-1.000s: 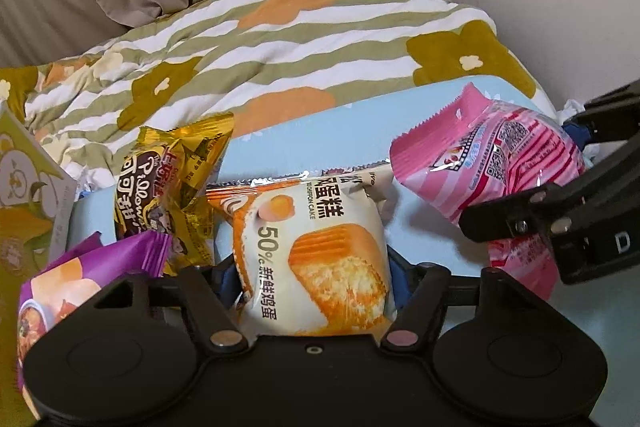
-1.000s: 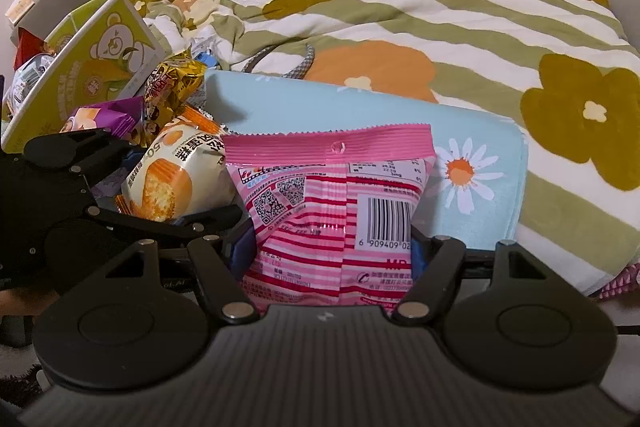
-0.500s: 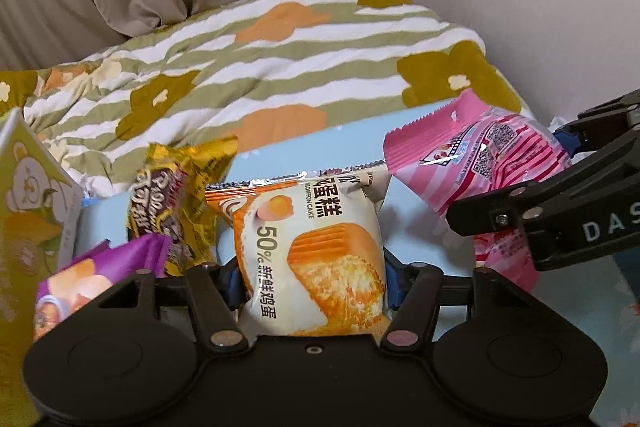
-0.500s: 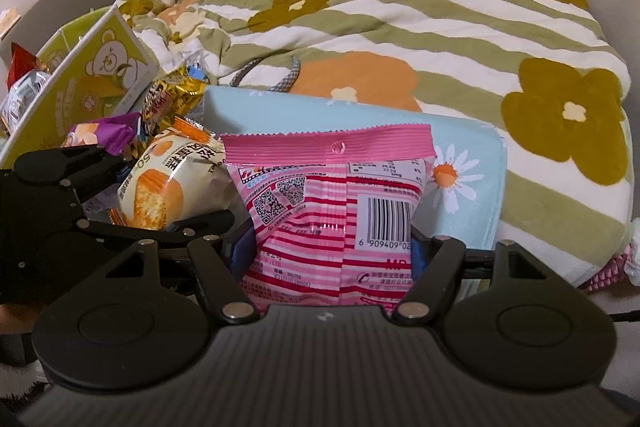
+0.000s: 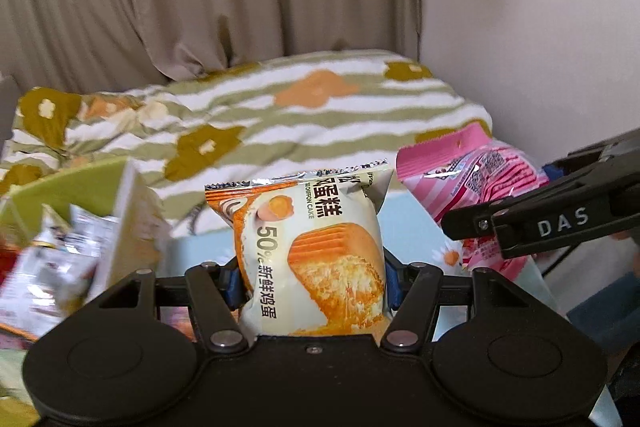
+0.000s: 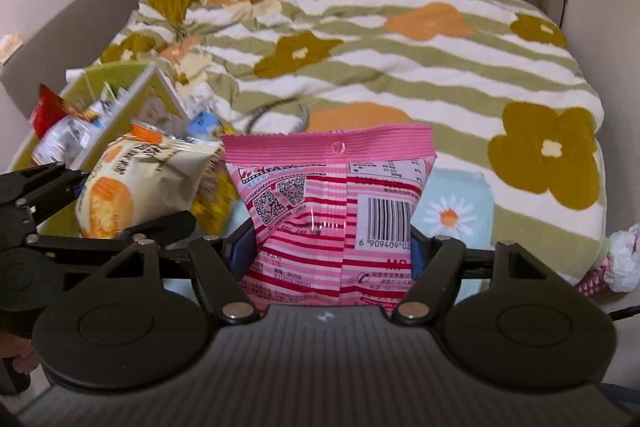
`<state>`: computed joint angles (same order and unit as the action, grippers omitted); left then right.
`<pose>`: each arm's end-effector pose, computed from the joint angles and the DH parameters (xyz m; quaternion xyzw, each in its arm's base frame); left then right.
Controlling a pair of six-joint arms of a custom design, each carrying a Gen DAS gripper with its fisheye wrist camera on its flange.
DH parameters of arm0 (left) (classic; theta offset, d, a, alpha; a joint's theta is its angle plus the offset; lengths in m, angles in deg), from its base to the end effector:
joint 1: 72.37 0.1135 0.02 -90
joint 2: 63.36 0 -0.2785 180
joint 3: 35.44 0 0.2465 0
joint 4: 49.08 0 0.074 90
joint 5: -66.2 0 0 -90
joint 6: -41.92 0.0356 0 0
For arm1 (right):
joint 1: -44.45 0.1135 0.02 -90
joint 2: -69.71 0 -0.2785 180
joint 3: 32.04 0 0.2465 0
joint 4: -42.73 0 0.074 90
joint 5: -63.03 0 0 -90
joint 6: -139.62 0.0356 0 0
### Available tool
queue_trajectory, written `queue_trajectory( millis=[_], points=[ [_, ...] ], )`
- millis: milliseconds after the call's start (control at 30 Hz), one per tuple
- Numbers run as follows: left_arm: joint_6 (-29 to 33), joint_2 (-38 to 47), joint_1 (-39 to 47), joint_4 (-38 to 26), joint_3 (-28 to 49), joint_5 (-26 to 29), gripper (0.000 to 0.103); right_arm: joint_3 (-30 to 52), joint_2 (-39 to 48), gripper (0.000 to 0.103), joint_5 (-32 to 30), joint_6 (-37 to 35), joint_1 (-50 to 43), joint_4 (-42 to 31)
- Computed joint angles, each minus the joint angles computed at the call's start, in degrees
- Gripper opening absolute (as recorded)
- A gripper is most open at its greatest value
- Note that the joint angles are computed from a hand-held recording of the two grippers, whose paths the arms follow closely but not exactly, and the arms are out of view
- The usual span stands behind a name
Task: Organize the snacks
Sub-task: 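Carry both held bags into the yellow-green box and open both grippers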
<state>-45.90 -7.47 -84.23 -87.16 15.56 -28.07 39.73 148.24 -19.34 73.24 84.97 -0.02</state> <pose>0.1860 -0.0364 0.2484 0.0972 0.9113 0.0004 0.4002 0.2162 0.1786 0.2743 -0.1148 0.9294 0.1304 0.3257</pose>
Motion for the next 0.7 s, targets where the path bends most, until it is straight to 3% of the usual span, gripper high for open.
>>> queue_trajectory(
  millis=[100, 300, 500, 700],
  points=[
    [3.89, -5.04, 7.49, -5.19, 2.55, 4.36, 0.066, 4.51, 1.43, 0.086, 2.81, 3.15, 4.81, -1.55],
    [19.63, -5.4, 33.75, -13.68, 11.14, 23.49, 0.066, 17.29, 9.4, 0.086, 9.58, 8.73, 14.6, -3.4],
    [34.14, 7.09, 54.85, -18.15, 22.23, 38.31, 0.066, 35.03, 22.6, 0.086, 14.44, 13.21, 20.57, -4.93],
    [39.9, 23.77, 61.68, -19.59, 34.31, 43.37, 0.066, 58.27, 39.08, 0.086, 17.55, 16.7, 22.77, -11.34]
  ],
)
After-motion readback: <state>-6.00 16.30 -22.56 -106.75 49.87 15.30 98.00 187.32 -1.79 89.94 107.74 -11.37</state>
